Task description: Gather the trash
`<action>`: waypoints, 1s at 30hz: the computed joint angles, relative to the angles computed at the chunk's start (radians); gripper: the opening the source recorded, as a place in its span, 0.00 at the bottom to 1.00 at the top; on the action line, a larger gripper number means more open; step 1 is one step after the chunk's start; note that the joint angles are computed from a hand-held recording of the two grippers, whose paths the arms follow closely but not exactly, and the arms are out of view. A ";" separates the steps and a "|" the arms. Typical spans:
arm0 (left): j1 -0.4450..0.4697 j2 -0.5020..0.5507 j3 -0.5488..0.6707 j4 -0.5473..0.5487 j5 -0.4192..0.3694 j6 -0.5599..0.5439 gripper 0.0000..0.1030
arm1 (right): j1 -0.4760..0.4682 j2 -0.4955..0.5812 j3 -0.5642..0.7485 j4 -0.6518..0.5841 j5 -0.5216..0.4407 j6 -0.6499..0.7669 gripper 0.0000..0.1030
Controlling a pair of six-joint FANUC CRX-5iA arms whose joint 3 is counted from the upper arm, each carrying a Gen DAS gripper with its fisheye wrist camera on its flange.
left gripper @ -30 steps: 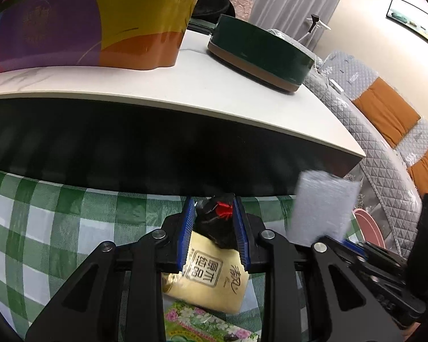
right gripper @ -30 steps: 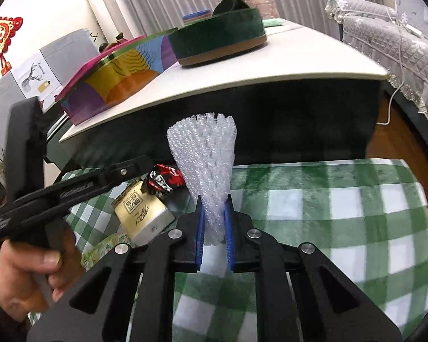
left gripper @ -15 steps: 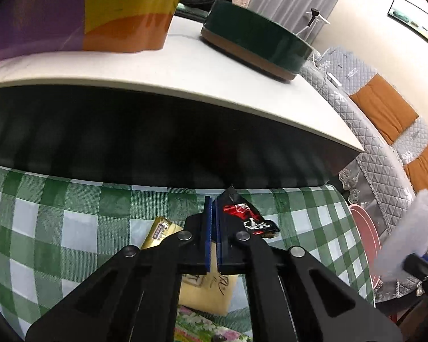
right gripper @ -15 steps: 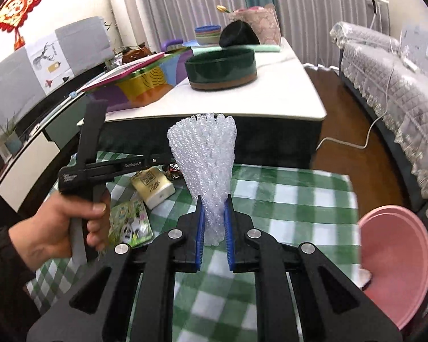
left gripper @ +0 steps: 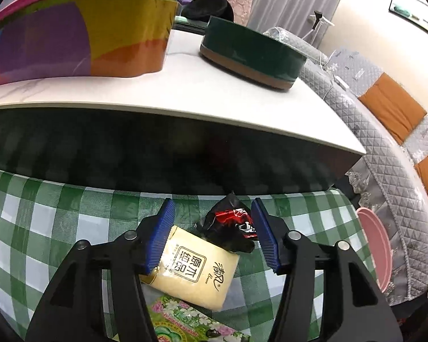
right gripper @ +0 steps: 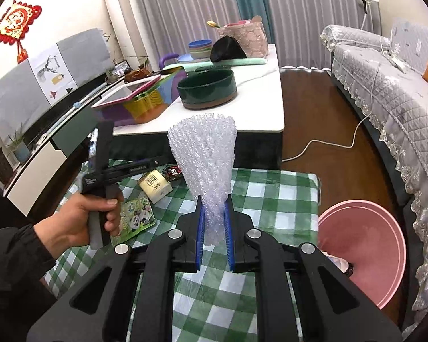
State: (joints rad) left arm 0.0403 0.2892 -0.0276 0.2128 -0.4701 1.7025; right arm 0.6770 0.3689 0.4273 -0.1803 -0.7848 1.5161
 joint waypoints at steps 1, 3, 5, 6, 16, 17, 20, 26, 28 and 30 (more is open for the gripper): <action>0.000 0.006 0.003 0.003 -0.004 -0.006 0.54 | -0.001 -0.008 -0.009 -0.007 0.007 0.002 0.13; -0.002 0.024 0.018 0.013 -0.024 -0.017 0.55 | -0.008 -0.018 -0.024 -0.019 0.023 0.010 0.13; -0.003 0.037 0.035 0.008 -0.052 -0.021 0.56 | -0.016 -0.023 -0.041 -0.032 0.039 0.006 0.13; -0.009 0.044 0.048 -0.013 -0.061 -0.010 0.57 | -0.022 -0.023 -0.047 -0.044 0.041 0.002 0.13; -0.078 0.101 0.172 -0.202 -0.173 0.005 0.48 | -0.041 -0.012 -0.051 -0.071 0.040 0.014 0.13; -0.083 0.098 0.177 -0.223 -0.176 0.019 0.42 | -0.042 -0.012 -0.052 -0.071 0.042 0.016 0.13; -0.079 0.082 0.164 -0.228 -0.170 0.027 0.41 | -0.046 -0.018 -0.059 -0.076 0.051 0.019 0.13; -0.085 0.038 0.138 -0.265 -0.158 0.068 0.40 | -0.042 -0.034 -0.090 -0.040 0.086 0.003 0.13; -0.091 0.020 0.132 -0.281 -0.156 0.084 0.40 | -0.042 -0.038 -0.100 -0.025 0.096 -0.009 0.13; -0.096 -0.001 0.118 -0.285 -0.149 0.086 0.40 | -0.042 -0.044 -0.109 -0.017 0.105 -0.017 0.13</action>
State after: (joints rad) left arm -0.0556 0.2880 0.0909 -0.0723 -0.6194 1.7880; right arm 0.6348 0.3249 0.3187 -0.1971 -0.6799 1.4992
